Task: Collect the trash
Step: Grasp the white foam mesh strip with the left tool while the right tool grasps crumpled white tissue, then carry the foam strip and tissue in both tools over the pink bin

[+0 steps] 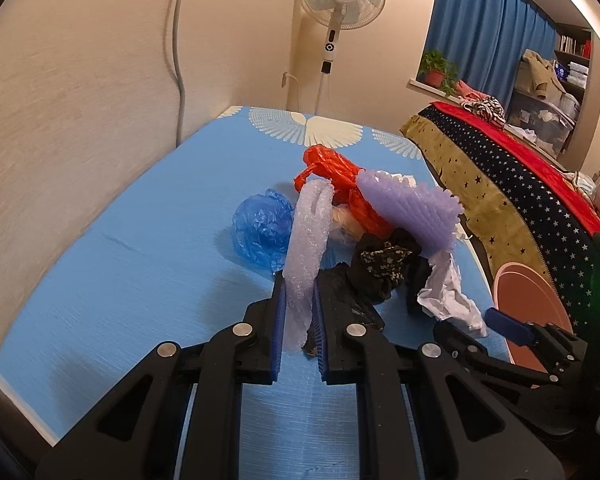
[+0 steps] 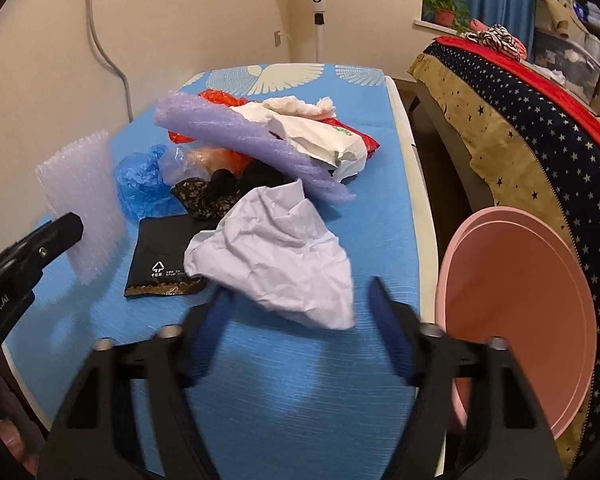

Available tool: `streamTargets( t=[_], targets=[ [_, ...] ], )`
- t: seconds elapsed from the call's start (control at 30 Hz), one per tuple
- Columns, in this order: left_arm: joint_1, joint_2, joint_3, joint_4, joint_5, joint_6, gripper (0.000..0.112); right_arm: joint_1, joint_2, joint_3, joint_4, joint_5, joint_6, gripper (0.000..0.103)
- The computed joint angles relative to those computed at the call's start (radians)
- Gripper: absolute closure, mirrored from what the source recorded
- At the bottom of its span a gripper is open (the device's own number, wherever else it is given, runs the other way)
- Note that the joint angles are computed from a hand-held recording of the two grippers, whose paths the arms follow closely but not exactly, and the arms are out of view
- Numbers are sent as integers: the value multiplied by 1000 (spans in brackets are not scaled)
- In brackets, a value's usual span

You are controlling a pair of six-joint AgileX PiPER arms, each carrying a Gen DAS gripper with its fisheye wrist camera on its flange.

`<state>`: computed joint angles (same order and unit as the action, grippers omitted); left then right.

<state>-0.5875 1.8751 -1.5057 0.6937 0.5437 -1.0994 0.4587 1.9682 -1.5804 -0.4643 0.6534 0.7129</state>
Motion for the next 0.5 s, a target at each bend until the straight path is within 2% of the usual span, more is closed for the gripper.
streamTargets(
  t=[0.03,0.07,0.1,0.13,0.27,0.4,0.5],
  targets=[
    [-2,-3,4,4,0,-3,99,4,-4,2,1,-3,-7,66],
    [-4,-2,-1,2,2,-1,99,4,-11,8,6,-10,-17,71],
    [-4,-6,3,4,0,-3,99,6,-20,16,4,-17,-18,82],
    [-4,-10,7,4,-2,-5,99,8,-30,23,-3,-22,-13,86],
    [-7,-34,31,11,-14,-15,99,7,-85,71,-8,-53,7,92],
    [-15,-63,58,20,-31,-28,99,0,-157,128,6,-84,19,93],
    [-25,-81,74,25,-42,-28,99,4,-209,171,-44,-85,78,93]
  ],
)
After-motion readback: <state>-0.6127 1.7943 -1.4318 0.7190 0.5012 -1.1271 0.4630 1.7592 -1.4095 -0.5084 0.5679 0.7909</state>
